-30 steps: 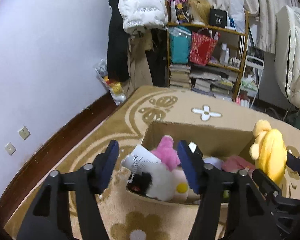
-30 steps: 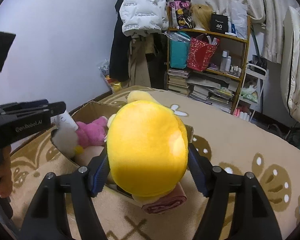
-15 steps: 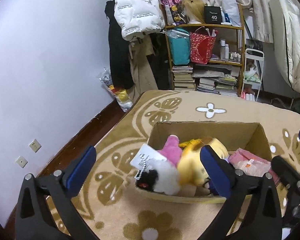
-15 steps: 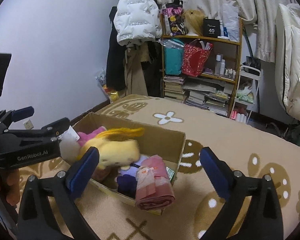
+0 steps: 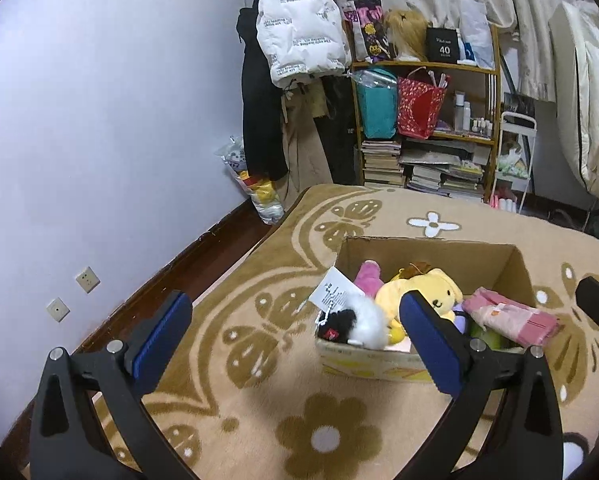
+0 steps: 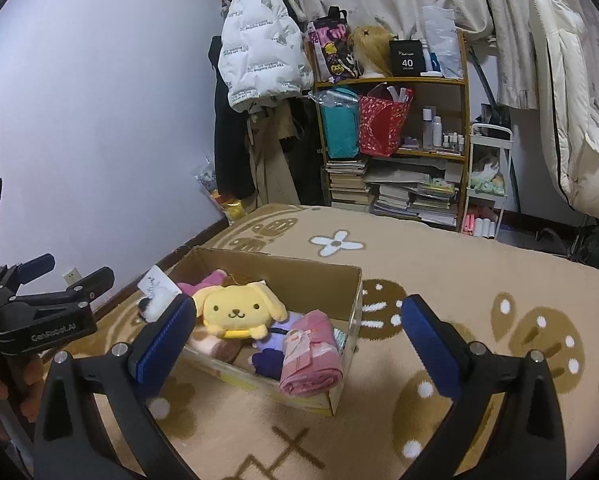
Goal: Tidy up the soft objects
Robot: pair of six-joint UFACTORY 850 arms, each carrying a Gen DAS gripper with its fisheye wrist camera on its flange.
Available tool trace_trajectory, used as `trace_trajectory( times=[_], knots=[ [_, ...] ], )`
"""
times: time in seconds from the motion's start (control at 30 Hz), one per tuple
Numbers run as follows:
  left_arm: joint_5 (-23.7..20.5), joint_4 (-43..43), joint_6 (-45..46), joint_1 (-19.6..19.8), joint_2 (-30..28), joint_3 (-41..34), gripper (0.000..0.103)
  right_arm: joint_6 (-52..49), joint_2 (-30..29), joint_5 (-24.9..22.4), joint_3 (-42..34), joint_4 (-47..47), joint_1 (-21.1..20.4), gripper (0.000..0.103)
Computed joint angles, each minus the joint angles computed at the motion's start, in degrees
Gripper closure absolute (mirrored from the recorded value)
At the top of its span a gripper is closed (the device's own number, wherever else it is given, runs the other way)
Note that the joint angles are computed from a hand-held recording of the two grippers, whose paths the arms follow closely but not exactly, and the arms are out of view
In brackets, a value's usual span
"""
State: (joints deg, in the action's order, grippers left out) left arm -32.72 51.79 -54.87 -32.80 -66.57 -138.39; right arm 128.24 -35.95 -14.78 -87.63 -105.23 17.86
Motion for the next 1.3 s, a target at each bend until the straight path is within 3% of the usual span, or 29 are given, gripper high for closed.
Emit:
trace_trajectory(
  times=[0.13, 0.6, 0.77, 0.93, 1.3],
  knots=[
    [4.0, 3.3, -4.8, 0.1, 6.9, 10.9, 0.000, -1.3, 1.7, -1.1, 1.5, 0.9, 0.7, 0.000],
    [7.5, 20.0, -20.3, -1.0, 19.6, 30.8, 0.000, 0.7, 8.8, -4.9, 9.5, -0.5, 3.8, 0.000],
    [6.8, 24.0, -24.2, -1.3, 22.4, 35.4, 0.000, 6.4, 10.8, -5.5, 12.5, -4.4, 4.9, 0.000],
    [7.4, 25.1, -25.8, -1.8, 24.0, 38.4, 0.000, 4.6, 11.6, -6.8, 14.5, -2.4, 6.2, 0.000],
    [7.6, 18.9, -19.7, -2.4, 22.4, 36.8, 0.000, 7.5, 12.6, -8.5, 17.5, -3.7, 7.1, 0.000]
  ],
)
